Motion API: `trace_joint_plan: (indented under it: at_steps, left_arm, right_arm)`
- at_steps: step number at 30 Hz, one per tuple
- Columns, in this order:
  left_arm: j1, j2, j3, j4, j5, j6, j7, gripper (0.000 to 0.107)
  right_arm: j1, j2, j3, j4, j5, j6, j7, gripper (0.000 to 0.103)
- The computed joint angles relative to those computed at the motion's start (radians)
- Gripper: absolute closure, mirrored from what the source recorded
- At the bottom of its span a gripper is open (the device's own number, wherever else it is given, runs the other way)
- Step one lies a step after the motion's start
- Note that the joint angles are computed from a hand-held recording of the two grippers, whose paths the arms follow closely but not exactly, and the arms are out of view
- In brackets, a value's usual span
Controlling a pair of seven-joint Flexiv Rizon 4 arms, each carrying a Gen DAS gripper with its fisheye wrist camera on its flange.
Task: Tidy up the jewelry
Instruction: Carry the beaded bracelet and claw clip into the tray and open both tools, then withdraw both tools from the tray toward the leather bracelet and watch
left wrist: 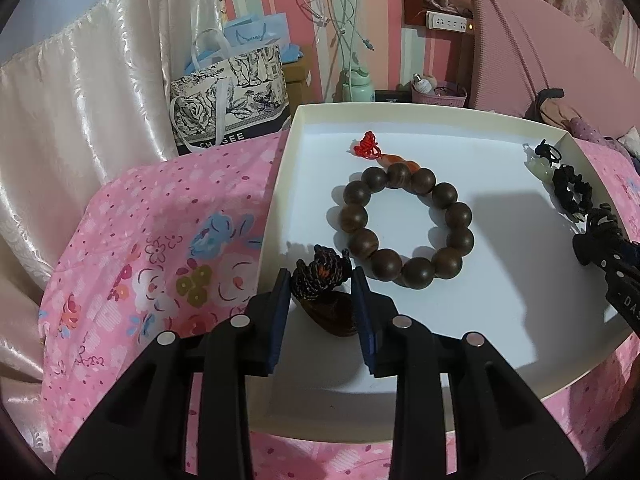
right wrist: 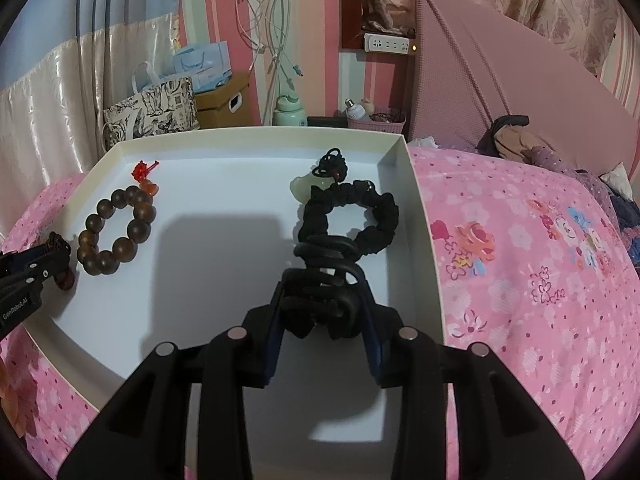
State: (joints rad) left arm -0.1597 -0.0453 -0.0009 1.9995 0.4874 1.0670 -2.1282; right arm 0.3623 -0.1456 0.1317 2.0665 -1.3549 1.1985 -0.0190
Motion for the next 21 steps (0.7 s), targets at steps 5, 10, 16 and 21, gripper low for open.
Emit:
trace_joint_plan:
  at_steps: [5, 10, 16, 21]
  left_arm:
    - [-0.003, 0.002, -0.002, -0.003, 0.02, 0.003, -0.018, 0.062]
    - [-0.003, 0.011, -0.004, 0.003, 0.025, 0.017, -0.022, 0.059]
    - [0.0, 0.032, -0.01, 0.017, 0.028, 0.051, -0.03, 0.046]
    - [0.0, 0.054, -0.021, 0.008, 0.088, 0.049, -0.075, 0.025]
  right_arm:
    - [0.007, 0.001, 0.003, -0.001, -0.019, -0.025, 0.0, 0.057]
    - [0.004, 0.008, 0.002, 0.001, -0.041, -0.026, 0.016, 0.055]
    - [-0.012, 0.028, 0.006, 0.004, -0.113, -0.022, 0.076, 0.04]
    - [-0.032, 0.052, 0.009, 0.009, -0.162, -0.015, 0.134, 0.029]
